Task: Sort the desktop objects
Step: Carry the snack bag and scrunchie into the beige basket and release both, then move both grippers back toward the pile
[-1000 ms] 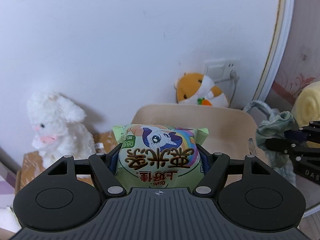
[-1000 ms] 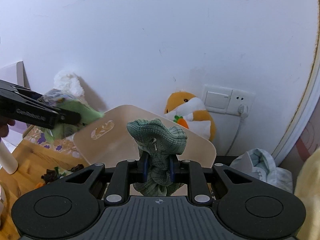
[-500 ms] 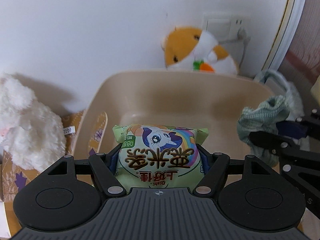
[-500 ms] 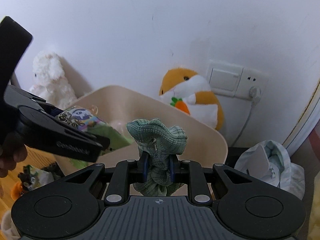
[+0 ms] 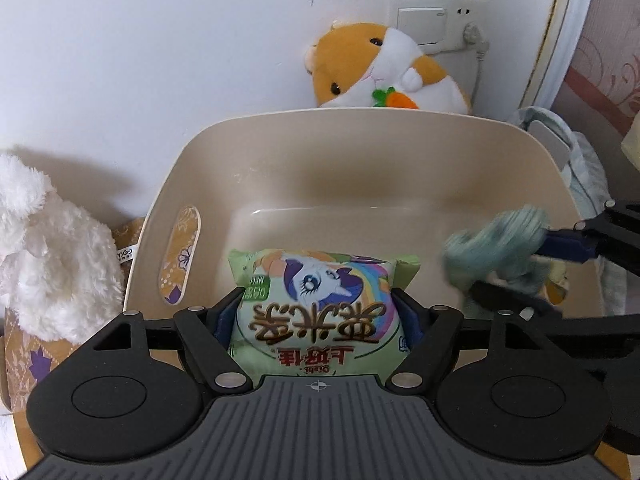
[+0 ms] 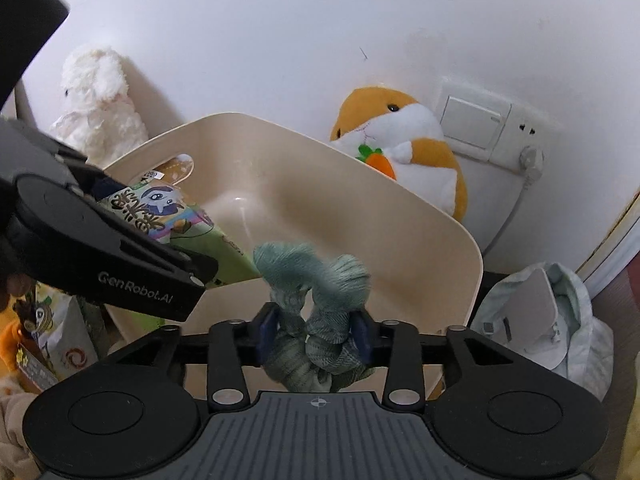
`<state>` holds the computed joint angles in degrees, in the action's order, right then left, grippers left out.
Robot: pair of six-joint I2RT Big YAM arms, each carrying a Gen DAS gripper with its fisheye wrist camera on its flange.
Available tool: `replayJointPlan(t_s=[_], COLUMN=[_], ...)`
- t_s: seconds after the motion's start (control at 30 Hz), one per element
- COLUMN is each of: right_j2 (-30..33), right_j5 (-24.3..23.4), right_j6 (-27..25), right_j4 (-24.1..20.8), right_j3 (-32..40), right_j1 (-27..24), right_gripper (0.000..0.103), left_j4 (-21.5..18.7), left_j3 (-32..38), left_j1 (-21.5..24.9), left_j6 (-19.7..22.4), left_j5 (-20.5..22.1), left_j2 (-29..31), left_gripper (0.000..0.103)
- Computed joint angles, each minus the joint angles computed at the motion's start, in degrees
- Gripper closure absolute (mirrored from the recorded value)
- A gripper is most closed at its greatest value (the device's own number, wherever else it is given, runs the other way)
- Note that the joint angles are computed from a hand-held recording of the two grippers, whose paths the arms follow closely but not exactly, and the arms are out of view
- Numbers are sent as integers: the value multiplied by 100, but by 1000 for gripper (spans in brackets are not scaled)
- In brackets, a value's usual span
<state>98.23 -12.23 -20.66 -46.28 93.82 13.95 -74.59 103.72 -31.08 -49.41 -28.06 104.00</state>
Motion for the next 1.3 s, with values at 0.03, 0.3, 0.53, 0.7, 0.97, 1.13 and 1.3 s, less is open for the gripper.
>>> replayJointPlan(t_s=[0.03,0.3,0.53,0.7,0.97,1.13,1.3], right_j2=[-57,-425,-903,-1271,-1881,-2248,-2560], right_j5=[30,70,72,100,169,298,367], right_j6=[-5,267,508,682,469,185,213], right_j4=[52,387,569,564,658,683,617], right_j3=[-57,-330,-721,-1042,-1735,-2186,-2593], right_j1=[7,-29,-104,-118,-89,23,166], right_gripper=[39,16,6,0,0,0,0], left_j4=[-21,88,13,-53,-157,-384,-571], left_j3=[3,-107,-255,-707,-1570,-2001,-2357], left_j1=[-11,-120,-340,-571,-891,-1167,-1479], left_j6=[-31,-206,-334,-732,-1384,-1838,-2252], left_j5=[-24,-261,-572,-653,-671,-694,-633], left_j2=[-20,-312,-629,-1060,-1765,-2146,-2433], left_gripper=[25,24,24,24,24,24,24])
